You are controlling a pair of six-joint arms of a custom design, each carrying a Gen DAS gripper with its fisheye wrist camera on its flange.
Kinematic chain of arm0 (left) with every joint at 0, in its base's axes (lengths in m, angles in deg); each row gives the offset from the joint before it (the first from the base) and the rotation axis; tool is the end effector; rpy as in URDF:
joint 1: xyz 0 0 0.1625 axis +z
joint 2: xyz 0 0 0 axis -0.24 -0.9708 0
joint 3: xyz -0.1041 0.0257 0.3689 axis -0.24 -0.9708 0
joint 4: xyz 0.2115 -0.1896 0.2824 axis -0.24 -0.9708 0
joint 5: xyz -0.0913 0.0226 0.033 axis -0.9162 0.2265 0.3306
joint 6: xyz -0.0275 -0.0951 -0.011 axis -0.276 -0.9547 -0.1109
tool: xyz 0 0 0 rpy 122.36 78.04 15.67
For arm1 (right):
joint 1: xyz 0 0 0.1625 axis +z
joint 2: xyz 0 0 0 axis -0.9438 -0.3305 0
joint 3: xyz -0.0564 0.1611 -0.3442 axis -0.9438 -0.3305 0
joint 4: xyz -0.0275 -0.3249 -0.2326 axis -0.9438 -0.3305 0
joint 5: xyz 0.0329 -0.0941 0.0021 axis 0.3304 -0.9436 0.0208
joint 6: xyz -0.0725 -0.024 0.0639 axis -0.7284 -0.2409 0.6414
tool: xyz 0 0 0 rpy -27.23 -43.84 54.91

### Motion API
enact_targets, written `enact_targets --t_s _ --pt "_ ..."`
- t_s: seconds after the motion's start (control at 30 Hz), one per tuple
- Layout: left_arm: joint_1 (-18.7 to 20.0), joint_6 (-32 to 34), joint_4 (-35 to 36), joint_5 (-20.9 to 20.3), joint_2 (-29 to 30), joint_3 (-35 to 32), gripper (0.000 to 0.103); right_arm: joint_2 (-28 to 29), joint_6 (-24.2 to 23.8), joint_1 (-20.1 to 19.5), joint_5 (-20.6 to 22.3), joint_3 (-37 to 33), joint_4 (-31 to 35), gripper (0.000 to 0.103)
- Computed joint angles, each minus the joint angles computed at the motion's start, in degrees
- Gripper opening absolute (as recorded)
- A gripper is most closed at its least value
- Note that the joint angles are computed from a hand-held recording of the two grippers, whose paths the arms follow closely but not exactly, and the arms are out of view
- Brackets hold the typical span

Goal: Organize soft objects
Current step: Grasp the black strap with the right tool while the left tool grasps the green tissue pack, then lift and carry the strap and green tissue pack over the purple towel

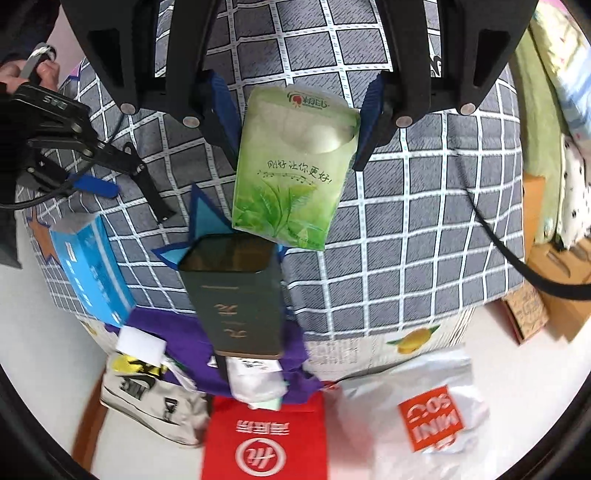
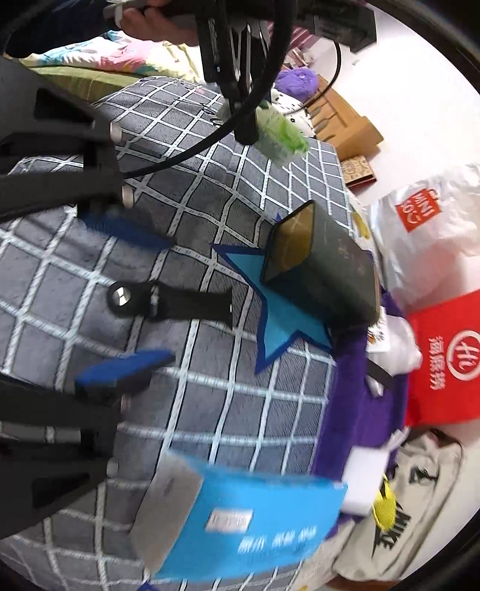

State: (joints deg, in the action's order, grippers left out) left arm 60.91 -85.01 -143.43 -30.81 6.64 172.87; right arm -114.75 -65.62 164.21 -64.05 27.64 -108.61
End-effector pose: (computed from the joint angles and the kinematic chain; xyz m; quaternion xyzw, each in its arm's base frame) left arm -0.1721 -0.4962 0.1495 -0.0322 0.8893 -0.2454 0.3847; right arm 0.1446 -0.5714 0.0842 0.3643 -0.9149 0.0791 0.1549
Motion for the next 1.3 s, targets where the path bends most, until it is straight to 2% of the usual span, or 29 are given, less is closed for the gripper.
enact_targets --t_s 0.13,0.27,0.33,0.4,0.47,0.6,0.73,0.9,1.03,1.3 --pt "2.66 2.59 -7.13 -2.69 2.31 0.24 0.055 3.18 0.8 0.18 -2.38 -1.48 -1.73 0.042" --pt "4.07 4.54 -10.81 -4.89 4.58 0.23 0.055 5.11 -1.76 1.38 -4.88 -0.38 -8.41 0.042" --pt "5.18 5.67 -14.12 -6.61 5.38 0.43 0.055 6.75 -4.35 1.98 -6.65 -0.33 -12.35 0.038" --pt "4.99 5.79 -14.9 -6.22 5.56 0.76 0.055 8.32 -7.94 2.95 -9.23 0.05 -17.14 0.027" --pt "4.89 6.43 -16.44 -6.23 5.46 1.42 0.055 7.76 -7.82 2.74 -8.81 -0.21 -15.4 0.021" --pt "4.88 7.19 -18.24 -6.65 4.9 2.47 0.055 5.44 -4.62 1.98 -8.28 -0.95 -8.61 0.021" --pt "4.88 7.51 -18.53 -6.57 5.03 2.65 0.056 3.93 -4.91 1.96 -9.75 -0.45 -5.65 0.023" --pt "4.98 8.02 -18.29 -6.9 5.06 2.38 0.056 4.04 -5.27 2.26 -11.12 0.45 -7.45 0.023" --pt "5.04 8.34 -18.78 -6.87 5.17 2.44 0.057 5.03 -8.73 2.52 -11.4 2.23 -13.39 0.023" --pt "4.88 7.99 -18.59 -7.18 4.85 2.57 0.056 3.73 -7.48 1.28 -8.25 1.93 -10.78 0.021"
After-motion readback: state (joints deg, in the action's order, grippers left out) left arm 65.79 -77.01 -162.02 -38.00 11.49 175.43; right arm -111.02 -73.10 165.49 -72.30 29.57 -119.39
